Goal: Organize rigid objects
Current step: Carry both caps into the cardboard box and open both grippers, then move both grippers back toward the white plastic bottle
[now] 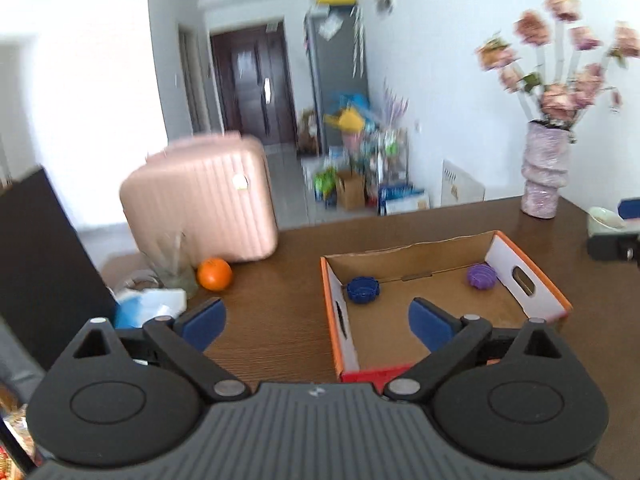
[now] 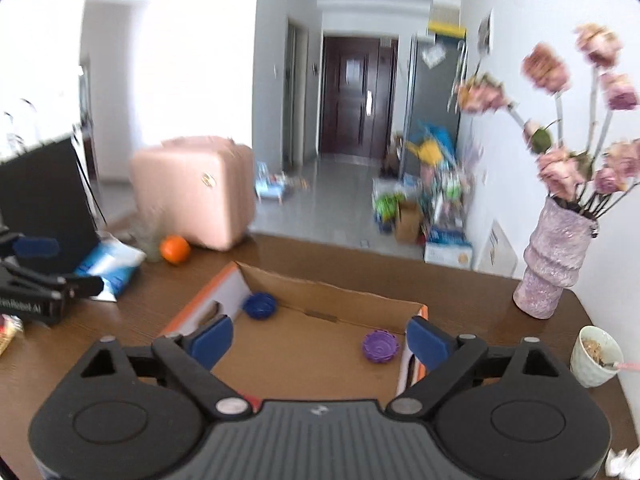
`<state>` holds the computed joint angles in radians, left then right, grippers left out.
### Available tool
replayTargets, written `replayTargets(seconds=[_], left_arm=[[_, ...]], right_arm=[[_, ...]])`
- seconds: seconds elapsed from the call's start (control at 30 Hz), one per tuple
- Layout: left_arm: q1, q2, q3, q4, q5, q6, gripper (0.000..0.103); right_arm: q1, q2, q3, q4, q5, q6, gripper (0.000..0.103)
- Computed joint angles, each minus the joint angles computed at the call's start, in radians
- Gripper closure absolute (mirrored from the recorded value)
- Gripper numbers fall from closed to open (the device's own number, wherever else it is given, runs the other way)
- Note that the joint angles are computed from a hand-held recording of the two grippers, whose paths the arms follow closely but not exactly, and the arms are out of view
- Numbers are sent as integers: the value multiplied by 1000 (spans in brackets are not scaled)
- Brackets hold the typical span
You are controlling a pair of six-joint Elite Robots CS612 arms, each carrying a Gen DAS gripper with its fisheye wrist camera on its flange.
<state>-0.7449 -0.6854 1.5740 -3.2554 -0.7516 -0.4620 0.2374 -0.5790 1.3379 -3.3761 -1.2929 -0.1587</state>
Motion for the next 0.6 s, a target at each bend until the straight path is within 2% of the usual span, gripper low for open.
replayTargets(seconds=[0.07, 0.17, 0.23, 0.33, 0.37, 0.4, 0.5, 0.6], left_arm=[[-31, -4, 56, -92, 51, 41, 0], [-59, -9, 119, -201, 59, 80, 0], [-85, -6, 148, -242, 115, 79, 0], [-117, 21, 183, -423, 168, 158, 0], [-126, 29, 195, -475, 176, 179, 0], [-135, 31, 211, -502, 182, 178, 0], [-158, 31, 265, -537, 187, 92, 0], [-178, 27, 311, -514, 179, -36, 0]], right_arm=[[-9, -18, 73, -94, 36, 22, 9], [-16, -30, 167, -245, 55, 83, 9], [-15, -29, 218, -340, 40, 111, 9], [-14, -29, 289, -458, 12, 128, 5], [-15, -29, 309, -486, 4, 140, 1], [-15, -27, 331, -519, -8, 160, 0], [-21, -22, 392, -594, -8, 196, 0], [-20, -5, 442, -662, -19, 230, 0]])
